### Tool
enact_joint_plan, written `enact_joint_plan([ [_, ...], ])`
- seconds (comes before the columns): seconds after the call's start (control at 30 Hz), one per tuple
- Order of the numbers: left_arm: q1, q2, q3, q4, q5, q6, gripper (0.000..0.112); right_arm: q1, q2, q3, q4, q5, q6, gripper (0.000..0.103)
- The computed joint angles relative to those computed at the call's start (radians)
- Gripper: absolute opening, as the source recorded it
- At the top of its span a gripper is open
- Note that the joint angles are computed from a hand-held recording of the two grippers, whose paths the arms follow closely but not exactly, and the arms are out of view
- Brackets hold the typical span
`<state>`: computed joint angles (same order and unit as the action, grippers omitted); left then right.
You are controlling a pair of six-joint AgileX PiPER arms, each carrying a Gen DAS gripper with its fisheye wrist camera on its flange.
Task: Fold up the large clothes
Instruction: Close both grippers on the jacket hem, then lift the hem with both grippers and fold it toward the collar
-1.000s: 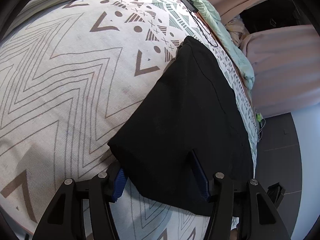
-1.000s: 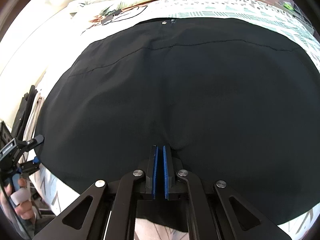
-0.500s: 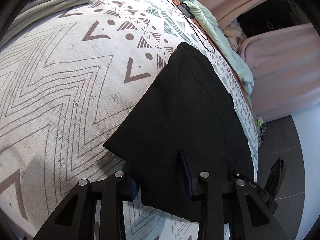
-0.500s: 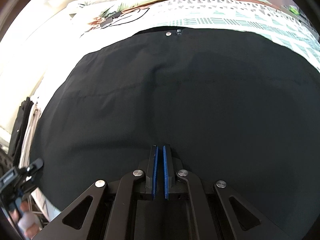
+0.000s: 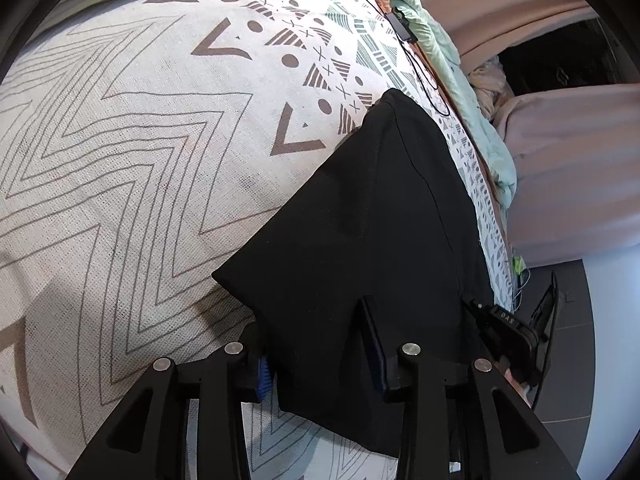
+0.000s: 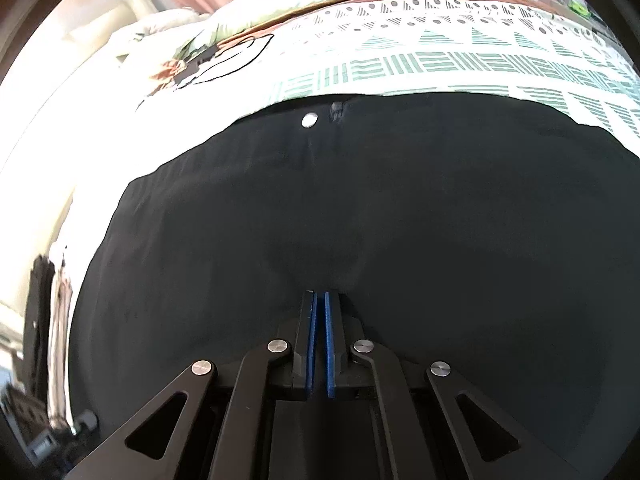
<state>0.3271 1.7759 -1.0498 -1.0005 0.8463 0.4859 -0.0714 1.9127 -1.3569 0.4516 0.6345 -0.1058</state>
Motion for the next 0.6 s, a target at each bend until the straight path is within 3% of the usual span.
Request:
enact_joint_plan([
  [0.2,0.015,-0.004,0.027,-0.033,-0.009,0.002,0.038,-0.016,0.108,-0.153,-0.015,0.035,0.011,0.0],
  [0.4,0.006,-0.012,0.038,-0.05,-0.037,-0.03,0.038,-0.039,0.141,-0.188,0.026,0.036,-0.018,0.0],
  [0.47,-0.002,-0.025,0.043,-0.051,-0.048,-0.038,0.032,-0.035,0.138,-0.184,0.038,0.033,-0.031,0.0],
  [0.53,0.002,-0.034,0.053,-0.084,-0.043,-0.008,0.02,-0.034,0.129,-0.187,0.048,0.059,-0.016,0.0],
  [0.57,0.003,-0.043,0.057,-0.095,-0.042,0.004,0.019,-0.049,0.138,-0.205,0.074,0.071,-0.032,0.007],
  [0.6,0.0,-0.05,0.059,-0.101,-0.044,0.011,0.017,-0.059,0.11,-0.184,0.087,0.094,-0.036,0.023],
])
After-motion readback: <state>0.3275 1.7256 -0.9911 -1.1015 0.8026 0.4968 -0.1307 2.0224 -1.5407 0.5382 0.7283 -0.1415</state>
